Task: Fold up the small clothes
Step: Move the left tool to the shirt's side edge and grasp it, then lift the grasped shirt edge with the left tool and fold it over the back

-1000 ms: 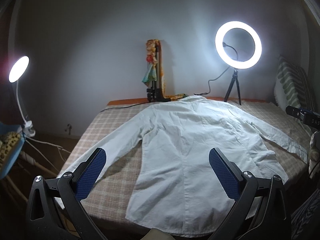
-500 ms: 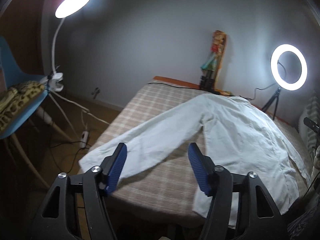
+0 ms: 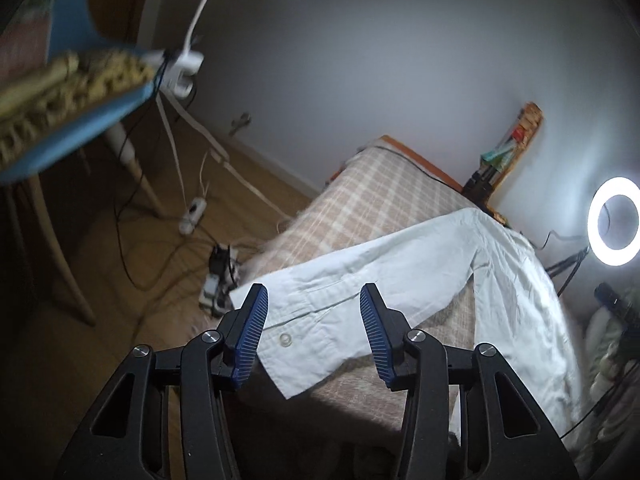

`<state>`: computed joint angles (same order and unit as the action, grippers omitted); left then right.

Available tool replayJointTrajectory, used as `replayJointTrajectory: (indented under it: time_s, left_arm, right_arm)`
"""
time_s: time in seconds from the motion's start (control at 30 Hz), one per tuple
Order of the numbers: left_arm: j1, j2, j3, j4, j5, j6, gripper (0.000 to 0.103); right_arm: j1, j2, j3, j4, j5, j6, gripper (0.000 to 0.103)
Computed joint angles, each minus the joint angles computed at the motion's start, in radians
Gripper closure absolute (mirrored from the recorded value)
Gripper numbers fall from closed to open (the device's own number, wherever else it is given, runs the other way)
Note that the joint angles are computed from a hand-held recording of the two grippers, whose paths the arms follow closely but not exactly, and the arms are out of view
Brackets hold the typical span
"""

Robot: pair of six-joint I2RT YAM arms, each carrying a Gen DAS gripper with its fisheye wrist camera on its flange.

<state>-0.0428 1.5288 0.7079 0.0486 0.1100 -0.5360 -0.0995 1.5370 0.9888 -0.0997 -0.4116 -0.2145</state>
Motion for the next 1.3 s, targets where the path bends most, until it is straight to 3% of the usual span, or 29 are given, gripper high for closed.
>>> replayJointTrajectory:
  time_s: [0.17, 0.33, 0.63, 0.83, 0.9, 0.93, 1.0, 1.13, 1.3]
  left_arm:
    - [0.106, 0.141, 0.034, 0.035, 0.181, -0.081, 0.058]
    - [0.166, 0.246, 0.073, 0.06, 0.261, -0.12, 0.058]
    - [0.171, 0.375, 0.17, 0.023, 0.263, -0.11, 0.058]
    - [0.187, 0.422, 0.171, 0.086, 0.294, -0.133, 0.059]
    - [0.181, 0.414, 0.155, 0.108, 0.269, -0.131, 0.075]
    - [0.177, 0.406, 0.147, 0.113, 0.25, -0.124, 0.078]
    - [0.181, 0.389, 0.11, 0.182, 0.267, -0.12, 0.097]
    - [0.164, 0.348, 0.079, 0.239, 0.282, -0.09, 0.097]
    - [0.114, 0.331, 0.098, 0.196, 0.22, -0.033, 0.094]
  right_arm:
    - [0.037, 0.061, 0.037, -0.012, 0.014, 0.017, 0.016]
    - [0.055, 0.081, 0.038, -0.005, 0.03, 0.012, 0.016]
    - [0.05, 0.044, 0.002, 0.016, 0.034, 0.012, 0.016]
    - [0.032, 0.024, -0.012, 0.022, 0.038, 0.01, 0.016]
    - [0.025, 0.028, -0.008, 0.017, 0.034, 0.014, 0.016]
    - [0.024, 0.031, -0.005, 0.016, 0.037, 0.014, 0.016]
    - [0.024, 0.041, 0.0, 0.017, 0.042, 0.016, 0.016]
    - [0.031, 0.062, 0.013, 0.017, 0.048, 0.026, 0.016]
    - [0.058, 0.082, 0.021, 0.024, 0.068, 0.024, 0.016]
